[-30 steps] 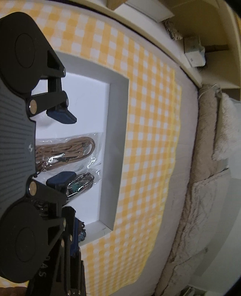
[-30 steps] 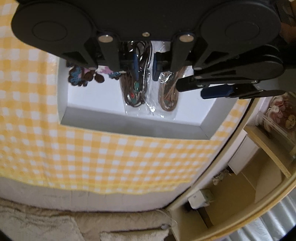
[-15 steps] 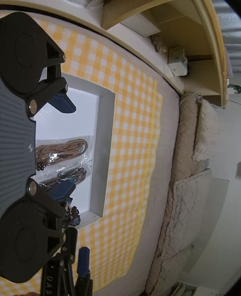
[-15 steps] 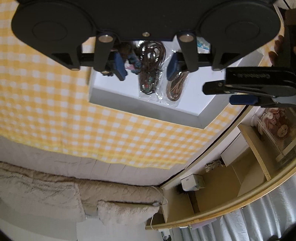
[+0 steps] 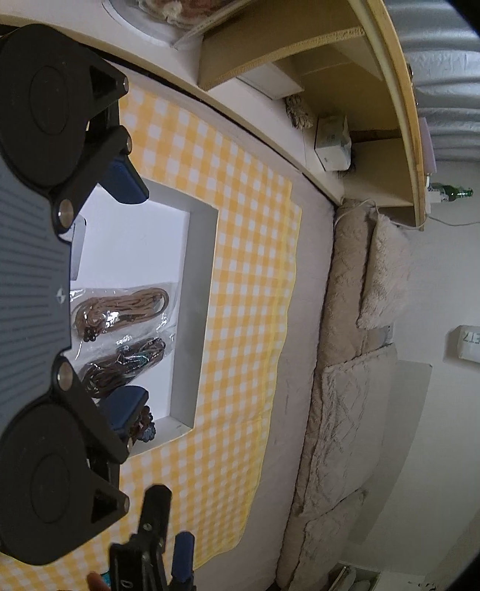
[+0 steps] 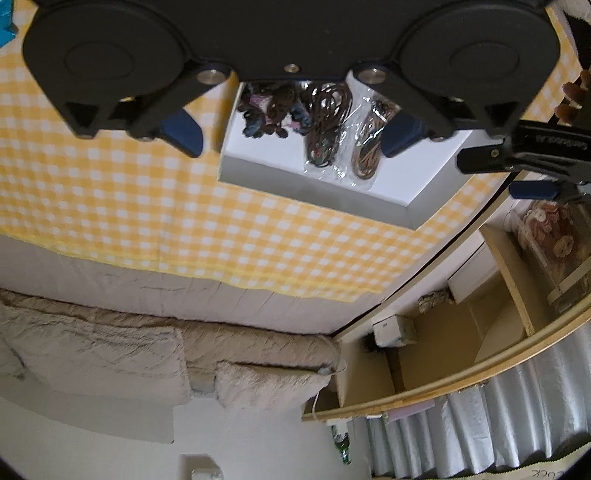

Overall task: Organize soft objects
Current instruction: 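Lower the bagged cables into the box and open both tools, then grasp the blue packet with the left tool while the right tool grasps the white sock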

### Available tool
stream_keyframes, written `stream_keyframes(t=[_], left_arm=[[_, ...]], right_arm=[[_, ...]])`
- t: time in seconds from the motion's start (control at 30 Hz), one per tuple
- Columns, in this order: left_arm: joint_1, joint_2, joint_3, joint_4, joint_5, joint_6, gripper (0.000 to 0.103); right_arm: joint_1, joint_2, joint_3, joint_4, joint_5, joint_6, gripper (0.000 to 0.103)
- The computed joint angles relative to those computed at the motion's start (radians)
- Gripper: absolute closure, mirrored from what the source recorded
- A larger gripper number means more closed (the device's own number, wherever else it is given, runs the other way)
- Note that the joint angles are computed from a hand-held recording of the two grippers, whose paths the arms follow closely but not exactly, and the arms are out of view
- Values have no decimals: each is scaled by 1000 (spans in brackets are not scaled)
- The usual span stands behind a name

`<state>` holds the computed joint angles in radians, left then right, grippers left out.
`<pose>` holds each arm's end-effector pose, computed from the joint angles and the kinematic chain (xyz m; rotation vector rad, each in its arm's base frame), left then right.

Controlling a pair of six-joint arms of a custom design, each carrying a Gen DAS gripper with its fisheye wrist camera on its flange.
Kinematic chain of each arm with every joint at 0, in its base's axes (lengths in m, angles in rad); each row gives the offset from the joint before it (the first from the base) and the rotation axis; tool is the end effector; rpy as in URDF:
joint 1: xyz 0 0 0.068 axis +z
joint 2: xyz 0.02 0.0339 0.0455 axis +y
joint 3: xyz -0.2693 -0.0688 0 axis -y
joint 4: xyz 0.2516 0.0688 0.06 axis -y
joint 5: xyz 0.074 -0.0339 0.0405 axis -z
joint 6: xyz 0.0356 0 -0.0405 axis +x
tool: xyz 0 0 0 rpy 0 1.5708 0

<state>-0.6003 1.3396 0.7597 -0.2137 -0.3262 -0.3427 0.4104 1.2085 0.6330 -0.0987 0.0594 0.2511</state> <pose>0.2352 -0.1472 0.2112 0.1423 2.3095 -0.0909 0.2336 0.0993 0.2103 -0.1476 2.2548 0.2894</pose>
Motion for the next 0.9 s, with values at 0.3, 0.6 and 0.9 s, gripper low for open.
stream_keyframes(t=[0.3, 0.6, 0.9], left_arm=[[-12, -30, -5, -9, -24, -32, 0], [-73, 31, 47, 14, -33, -44, 0], [-157, 121, 118, 63, -45, -73, 0]], right_arm=[[-24, -85, -34, -19, 24, -14, 0], [-140, -208, -77, -77, -31, -69, 0], [-399, -338, -118, -154, -161, -178, 0]])
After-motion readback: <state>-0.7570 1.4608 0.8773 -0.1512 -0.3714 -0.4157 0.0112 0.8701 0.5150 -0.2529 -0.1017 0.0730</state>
